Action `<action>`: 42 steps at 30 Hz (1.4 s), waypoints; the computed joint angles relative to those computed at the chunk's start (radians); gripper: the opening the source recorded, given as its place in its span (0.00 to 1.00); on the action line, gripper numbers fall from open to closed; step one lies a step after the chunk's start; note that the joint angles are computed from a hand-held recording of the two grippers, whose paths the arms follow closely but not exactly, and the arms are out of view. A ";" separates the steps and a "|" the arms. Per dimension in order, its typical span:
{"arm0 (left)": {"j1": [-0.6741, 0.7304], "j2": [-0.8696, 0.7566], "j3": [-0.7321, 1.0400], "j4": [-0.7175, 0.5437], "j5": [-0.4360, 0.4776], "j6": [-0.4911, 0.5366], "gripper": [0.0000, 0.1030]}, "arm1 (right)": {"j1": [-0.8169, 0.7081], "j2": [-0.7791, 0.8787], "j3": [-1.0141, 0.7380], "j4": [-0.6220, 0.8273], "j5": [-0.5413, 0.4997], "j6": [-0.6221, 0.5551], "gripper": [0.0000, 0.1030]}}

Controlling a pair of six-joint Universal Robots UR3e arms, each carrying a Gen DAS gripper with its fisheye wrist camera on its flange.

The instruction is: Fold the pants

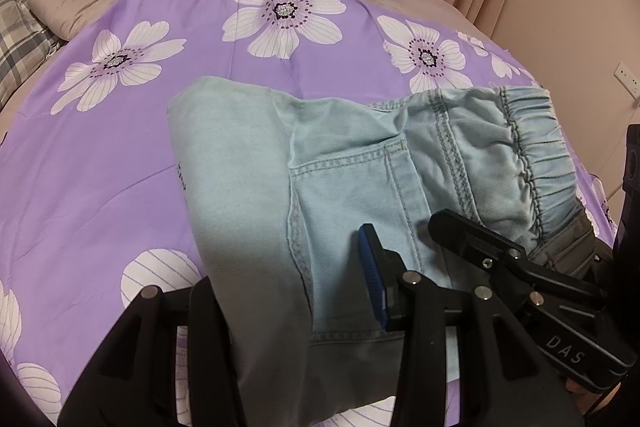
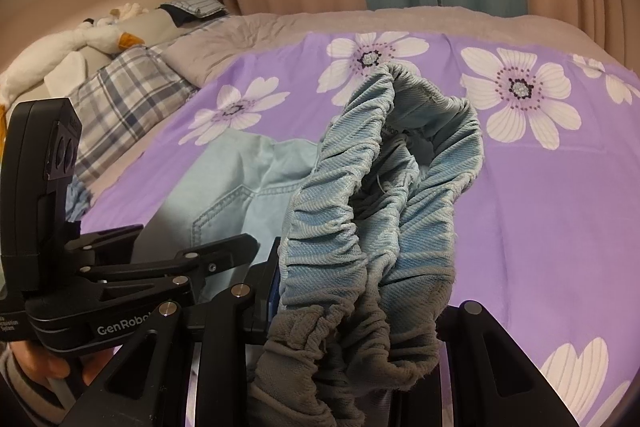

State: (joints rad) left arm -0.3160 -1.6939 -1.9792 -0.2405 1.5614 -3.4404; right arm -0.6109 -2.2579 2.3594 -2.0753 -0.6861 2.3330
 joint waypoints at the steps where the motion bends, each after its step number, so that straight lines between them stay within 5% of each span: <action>1: 0.000 -0.003 0.003 -0.003 -0.001 0.001 0.40 | 0.007 0.015 0.002 -0.023 -0.004 0.009 0.32; 16: 0.006 -0.026 0.024 -0.017 -0.005 -0.001 0.40 | 0.050 0.094 0.028 -0.158 -0.028 0.062 0.32; 42: 0.013 -0.056 0.069 -0.071 -0.002 0.009 0.41 | 0.074 0.166 -0.009 -0.164 -0.052 0.105 0.32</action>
